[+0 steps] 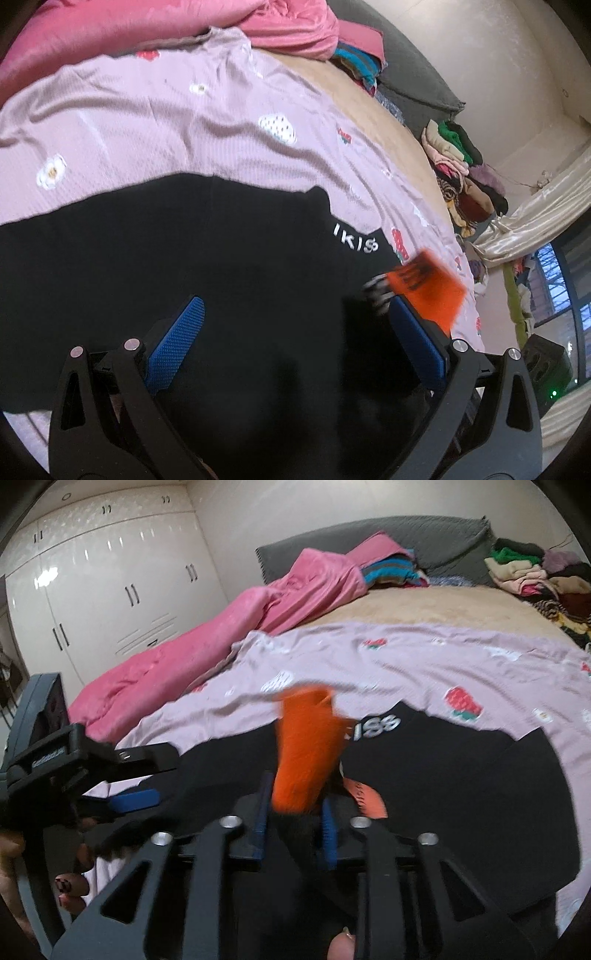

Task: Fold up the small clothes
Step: 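Lift the sleeve with the right tool and lay it across the shirt body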

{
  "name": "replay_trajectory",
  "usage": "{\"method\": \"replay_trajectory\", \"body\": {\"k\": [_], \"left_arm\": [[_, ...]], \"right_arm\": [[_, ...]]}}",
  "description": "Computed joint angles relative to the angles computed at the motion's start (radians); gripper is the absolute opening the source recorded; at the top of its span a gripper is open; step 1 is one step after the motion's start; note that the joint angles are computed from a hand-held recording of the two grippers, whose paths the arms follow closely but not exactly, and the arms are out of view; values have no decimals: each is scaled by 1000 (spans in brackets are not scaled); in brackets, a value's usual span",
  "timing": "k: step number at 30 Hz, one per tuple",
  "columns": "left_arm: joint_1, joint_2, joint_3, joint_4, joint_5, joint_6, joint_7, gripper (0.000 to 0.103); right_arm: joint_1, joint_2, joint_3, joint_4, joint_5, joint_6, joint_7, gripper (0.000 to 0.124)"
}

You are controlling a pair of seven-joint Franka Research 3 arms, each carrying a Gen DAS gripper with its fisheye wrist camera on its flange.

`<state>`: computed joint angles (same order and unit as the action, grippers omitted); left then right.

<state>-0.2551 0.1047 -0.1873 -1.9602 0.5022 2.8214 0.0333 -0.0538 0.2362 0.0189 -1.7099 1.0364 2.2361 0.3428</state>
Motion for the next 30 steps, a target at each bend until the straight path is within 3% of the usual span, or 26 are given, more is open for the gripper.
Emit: {"method": "replay_trajectory", "body": {"k": [1,3,6,9,11,15,17,18,19,20,23,25,27,30], "left_arm": [[3,4,-2,-4,-12,10,9,94],[7,20,-8,-4,-50,31,36,94],[2,39,-12,8,-78,28,69,94],[0,71,-27,32,-132,21,141,93],[-5,90,-34,50,-161,15,185,88],[-30,150,-35,127,-178,-54,249,58],[-44,176,-31,166,-182,-89,271,50],[-57,192,-26,194,-167,-117,281,40],[-69,204,-20,216,-152,-139,288,21],[-73,215,-22,234,-146,-138,312,13],[-111,212,3,273,-72,-176,319,11],[-124,192,16,270,-29,-157,296,10],[-144,150,42,249,59,-131,227,9],[-165,89,64,225,222,-154,93,9]], "right_arm": [[0,-2,1,-4,-4,-12,-5,31],[-1,-12,-1,-16,-22,-45,-16,54],[-12,-25,-12,-22,-39,-121,-18,59],[-21,-47,-28,-44,-38,-139,-21,63],[-27,-49,-39,-42,-40,-141,-6,64],[-43,-36,-58,-24,-47,-101,43,66],[-56,-23,-62,-5,-49,-92,60,66],[-62,-14,-63,5,-50,-83,71,66],[-69,-6,-63,16,-49,-80,81,66],[-79,4,-65,30,-44,-76,95,66],[-103,28,-63,66,-38,-52,112,66],[-121,44,-62,90,-29,-21,129,66],[-135,60,-60,112,-25,0,147,66],[-153,81,-50,141,-23,27,157,66]]}}
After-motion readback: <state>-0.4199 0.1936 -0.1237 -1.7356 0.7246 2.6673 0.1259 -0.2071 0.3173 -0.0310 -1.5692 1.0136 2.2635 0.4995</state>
